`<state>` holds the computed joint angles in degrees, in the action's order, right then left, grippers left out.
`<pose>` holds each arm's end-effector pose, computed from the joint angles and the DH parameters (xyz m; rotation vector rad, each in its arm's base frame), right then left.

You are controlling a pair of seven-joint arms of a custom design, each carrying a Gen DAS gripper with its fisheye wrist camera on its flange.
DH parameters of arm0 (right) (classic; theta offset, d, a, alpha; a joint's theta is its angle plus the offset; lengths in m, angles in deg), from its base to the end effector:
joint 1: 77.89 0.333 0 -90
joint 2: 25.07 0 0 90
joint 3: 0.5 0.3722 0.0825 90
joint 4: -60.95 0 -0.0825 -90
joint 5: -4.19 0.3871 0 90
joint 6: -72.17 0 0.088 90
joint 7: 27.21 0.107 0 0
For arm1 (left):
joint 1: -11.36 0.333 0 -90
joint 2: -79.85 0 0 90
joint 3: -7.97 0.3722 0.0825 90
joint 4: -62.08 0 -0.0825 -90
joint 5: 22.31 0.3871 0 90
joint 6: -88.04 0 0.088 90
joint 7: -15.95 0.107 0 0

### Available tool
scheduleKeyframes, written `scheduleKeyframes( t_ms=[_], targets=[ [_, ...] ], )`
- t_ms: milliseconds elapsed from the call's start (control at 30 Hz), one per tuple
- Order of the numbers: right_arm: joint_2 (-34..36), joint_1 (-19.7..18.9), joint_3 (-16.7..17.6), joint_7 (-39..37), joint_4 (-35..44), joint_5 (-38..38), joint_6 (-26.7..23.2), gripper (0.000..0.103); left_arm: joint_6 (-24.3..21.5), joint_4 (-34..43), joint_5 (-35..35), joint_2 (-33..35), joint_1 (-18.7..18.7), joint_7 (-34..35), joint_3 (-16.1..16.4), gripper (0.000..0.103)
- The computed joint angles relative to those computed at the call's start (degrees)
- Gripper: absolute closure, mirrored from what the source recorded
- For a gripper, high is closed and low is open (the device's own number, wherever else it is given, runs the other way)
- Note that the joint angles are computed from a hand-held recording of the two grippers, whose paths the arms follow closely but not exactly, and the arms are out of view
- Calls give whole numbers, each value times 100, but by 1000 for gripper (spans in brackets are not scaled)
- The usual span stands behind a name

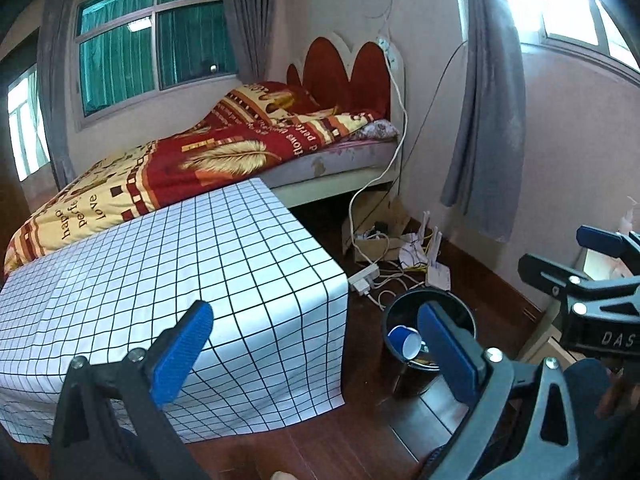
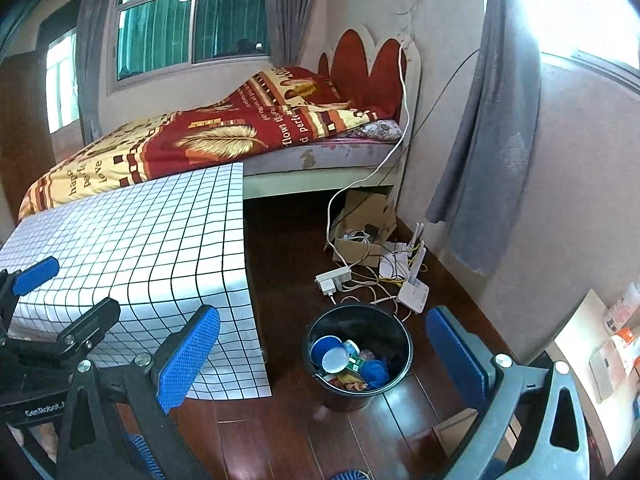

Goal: Collect trash

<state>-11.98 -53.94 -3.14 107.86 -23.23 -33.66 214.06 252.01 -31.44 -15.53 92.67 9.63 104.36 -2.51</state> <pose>0.6467 0.2593 0.6948 -1.6344 1.7129 -0.9426 0.6803 -0.1369 0.6670 -1.4082 1.8210 -0.9599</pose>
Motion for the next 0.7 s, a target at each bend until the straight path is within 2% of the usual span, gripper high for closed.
scheduleKeyframes(
  t_ms=[200,700],
  targets=[
    [46,19,-14,-6,112,-67,-135,0,20,-3,-239,25,93,159,-92,0],
    [58,60,-34,25,148,-148,-117,0,46,-17,-211,-21,63,130,-45,0]
  ],
)
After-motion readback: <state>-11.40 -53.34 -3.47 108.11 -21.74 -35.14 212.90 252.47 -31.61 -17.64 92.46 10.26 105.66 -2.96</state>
